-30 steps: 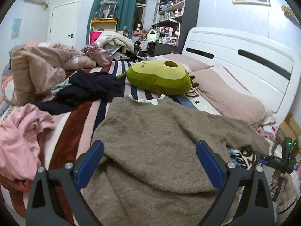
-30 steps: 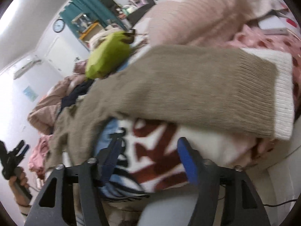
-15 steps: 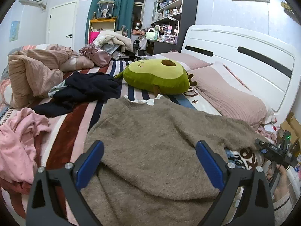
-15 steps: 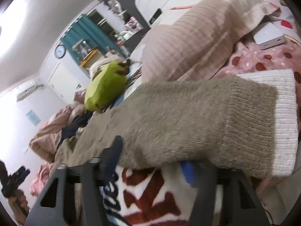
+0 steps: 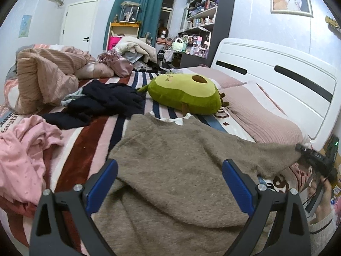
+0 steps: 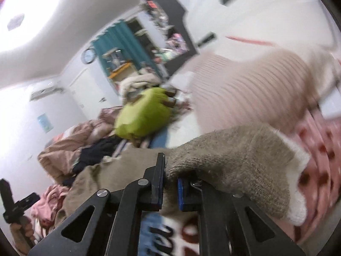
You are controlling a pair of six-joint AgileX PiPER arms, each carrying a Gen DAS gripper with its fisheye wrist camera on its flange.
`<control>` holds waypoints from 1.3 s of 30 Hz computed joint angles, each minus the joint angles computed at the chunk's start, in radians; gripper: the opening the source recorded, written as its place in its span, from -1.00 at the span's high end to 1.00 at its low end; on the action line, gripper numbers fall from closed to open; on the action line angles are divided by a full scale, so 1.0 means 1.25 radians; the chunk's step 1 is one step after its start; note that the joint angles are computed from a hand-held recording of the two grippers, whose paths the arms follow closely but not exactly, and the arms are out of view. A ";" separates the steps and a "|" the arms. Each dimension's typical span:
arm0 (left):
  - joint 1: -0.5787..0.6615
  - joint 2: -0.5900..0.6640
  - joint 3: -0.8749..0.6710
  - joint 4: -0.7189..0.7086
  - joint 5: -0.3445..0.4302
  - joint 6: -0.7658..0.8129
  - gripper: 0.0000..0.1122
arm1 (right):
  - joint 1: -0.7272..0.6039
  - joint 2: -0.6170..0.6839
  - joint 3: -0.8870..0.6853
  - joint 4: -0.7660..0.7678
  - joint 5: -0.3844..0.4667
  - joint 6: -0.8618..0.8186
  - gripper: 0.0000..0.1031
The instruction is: Fold small clothes
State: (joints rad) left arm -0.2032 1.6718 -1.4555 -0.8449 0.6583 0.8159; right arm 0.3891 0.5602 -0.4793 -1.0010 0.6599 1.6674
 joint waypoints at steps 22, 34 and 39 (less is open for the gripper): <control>0.261 -0.006 0.092 -0.222 0.071 0.228 -0.76 | 0.282 0.764 -0.538 0.288 -0.146 -0.459 0.90; 0.281 -0.009 0.109 -0.247 0.091 0.241 -0.76 | 0.328 0.767 -0.513 0.398 -0.101 -0.503 0.44; 0.259 -0.025 0.108 -0.237 0.072 0.233 -0.76 | 0.369 0.635 -0.432 0.339 -0.051 -0.393 0.29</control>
